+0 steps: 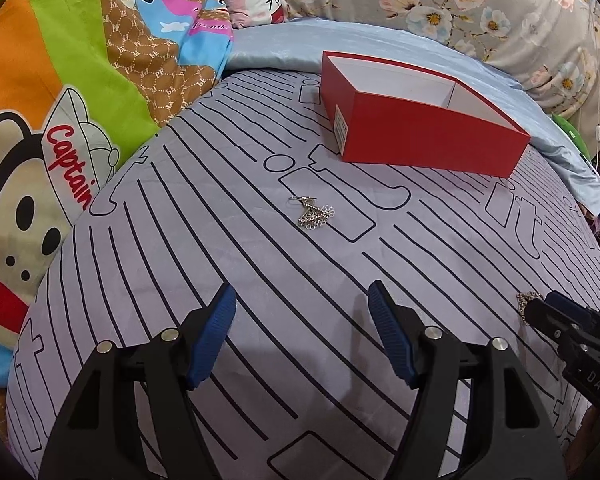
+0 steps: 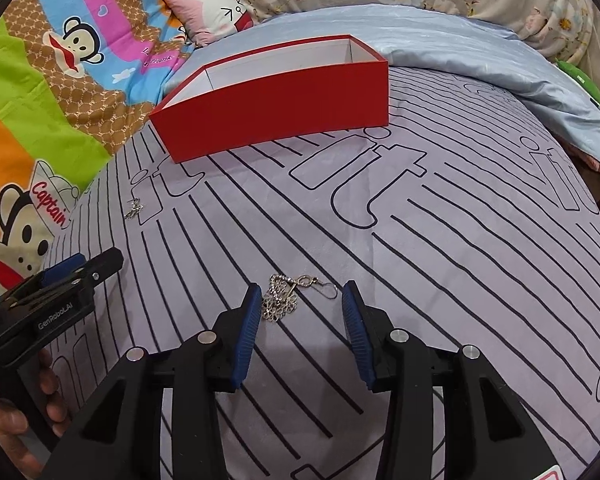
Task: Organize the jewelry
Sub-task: 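Grasp the silver chain pendant with the right tool while the left tool grasps the small silver pendant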
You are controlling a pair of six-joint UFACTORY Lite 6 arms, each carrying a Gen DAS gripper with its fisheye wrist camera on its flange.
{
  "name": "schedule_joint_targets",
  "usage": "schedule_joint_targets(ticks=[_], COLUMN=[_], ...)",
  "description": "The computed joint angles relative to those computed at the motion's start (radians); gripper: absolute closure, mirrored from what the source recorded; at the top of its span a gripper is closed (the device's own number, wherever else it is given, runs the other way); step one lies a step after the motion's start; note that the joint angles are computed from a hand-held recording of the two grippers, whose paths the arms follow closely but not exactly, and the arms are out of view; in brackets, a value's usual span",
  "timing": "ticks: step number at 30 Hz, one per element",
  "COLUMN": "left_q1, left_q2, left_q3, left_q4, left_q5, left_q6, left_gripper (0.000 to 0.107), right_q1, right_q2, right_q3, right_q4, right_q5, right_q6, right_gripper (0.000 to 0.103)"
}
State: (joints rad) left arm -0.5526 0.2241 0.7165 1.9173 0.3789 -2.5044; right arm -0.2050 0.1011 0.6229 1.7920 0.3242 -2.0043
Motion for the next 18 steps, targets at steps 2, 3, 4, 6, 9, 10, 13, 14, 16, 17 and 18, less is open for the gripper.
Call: schedule_joint_targets(ticks=[2,3,4,6,9,10,13,14,16,17,18], left_q1=[0.007,0.012,0.013,0.018,0.018,0.018,0.021,0.02,0.025,0.032,0.043], left_q2=[0.008,0.01,0.009,0.01,0.014,0.014,0.017,0.017,0.016,0.015,0.014], left_q3=[0.006,0.008,0.006,0.004,0.007,0.007,0.009,0.01,0.011,0.011,0.014], left_q4=[0.005,0.013,0.02,0.034,0.034,0.033,0.045,0.042,0.049,0.059,0.078], left_q5=[-0.008,-0.014,-0.016,-0.02,-0.022,-0.022,-0.025,-0.024,-0.029,-0.034,-0.044], left_q6=[0.0,-0.006,-0.015,-0.028,-0.026,-0.025,-0.034,-0.033,-0.04,-0.048,-0.062], left_gripper=[0.042,0.042,0.042,0.042,0.042,0.042,0.042,0.042,0.042,0.042,0.042], right_q1=[0.016,0.021,0.032,0.058,0.089,0.089,0.075,0.07,0.061,0.051,0.047], right_q2=[0.006,0.01,0.011,0.008,0.001,0.0,0.006,0.01,0.012,0.013,0.014], right_q3=[0.002,0.005,0.003,-0.006,-0.021,-0.022,-0.017,-0.015,-0.01,-0.009,-0.008], right_q4=[0.057,0.076,0.125,0.231,0.413,0.418,0.398,0.393,0.386,0.345,0.324], right_q5=[-0.014,-0.018,-0.027,-0.05,-0.078,-0.078,-0.07,-0.067,-0.07,-0.062,-0.057], right_q6=[-0.053,-0.073,-0.12,-0.227,-0.411,-0.418,-0.396,-0.392,-0.385,-0.35,-0.329], right_gripper=[0.061,0.061,0.061,0.061,0.063,0.066,0.074,0.076,0.082,0.083,0.083])
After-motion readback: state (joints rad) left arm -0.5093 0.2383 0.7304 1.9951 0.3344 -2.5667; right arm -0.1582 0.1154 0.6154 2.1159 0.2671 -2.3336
